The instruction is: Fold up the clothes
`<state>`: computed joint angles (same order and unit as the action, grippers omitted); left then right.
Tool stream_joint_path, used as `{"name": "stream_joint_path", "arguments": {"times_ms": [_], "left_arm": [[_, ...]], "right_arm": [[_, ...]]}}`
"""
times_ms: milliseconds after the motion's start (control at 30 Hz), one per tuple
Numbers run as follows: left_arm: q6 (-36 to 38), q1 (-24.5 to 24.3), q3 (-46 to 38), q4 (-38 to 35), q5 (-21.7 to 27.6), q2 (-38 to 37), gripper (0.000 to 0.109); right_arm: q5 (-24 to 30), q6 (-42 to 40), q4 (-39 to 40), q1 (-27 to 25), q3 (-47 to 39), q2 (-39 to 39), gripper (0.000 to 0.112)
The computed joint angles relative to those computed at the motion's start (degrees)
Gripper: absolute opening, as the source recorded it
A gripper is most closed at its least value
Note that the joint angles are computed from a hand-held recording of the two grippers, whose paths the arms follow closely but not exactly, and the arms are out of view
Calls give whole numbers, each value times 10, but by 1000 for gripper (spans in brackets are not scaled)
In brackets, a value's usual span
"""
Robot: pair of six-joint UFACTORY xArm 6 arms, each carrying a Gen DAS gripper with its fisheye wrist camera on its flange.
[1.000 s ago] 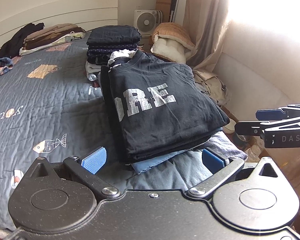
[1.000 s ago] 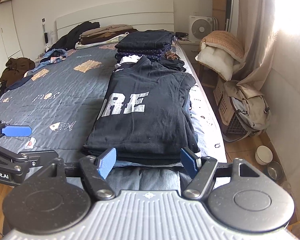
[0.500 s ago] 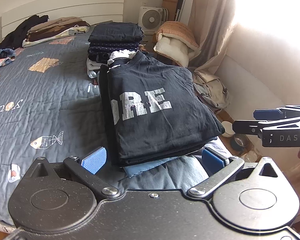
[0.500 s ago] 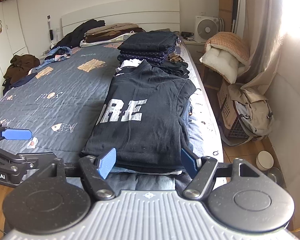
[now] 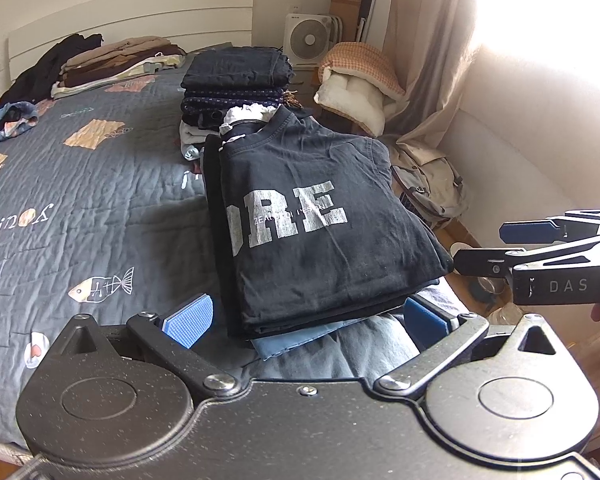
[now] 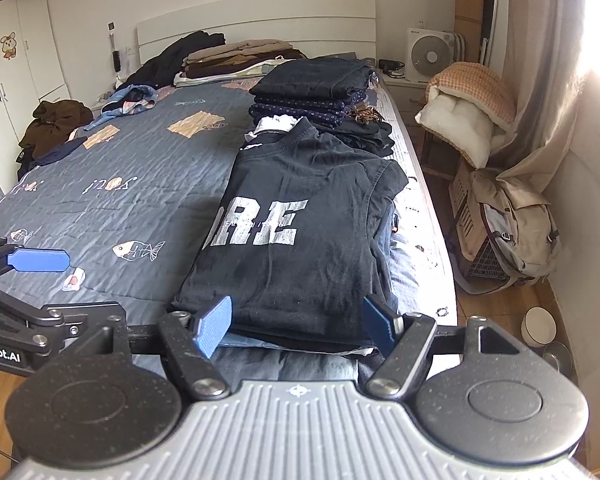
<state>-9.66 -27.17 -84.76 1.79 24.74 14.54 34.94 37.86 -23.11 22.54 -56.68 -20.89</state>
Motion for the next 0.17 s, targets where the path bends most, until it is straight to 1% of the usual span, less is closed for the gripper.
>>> {"name": "stream_joint_path", "arguments": {"times_ms": [167], "left_arm": [[3, 0, -3, -3, -3, 3, 103]], "right_arm": [[3, -1, 0, 0, -2, 1, 72]]}}
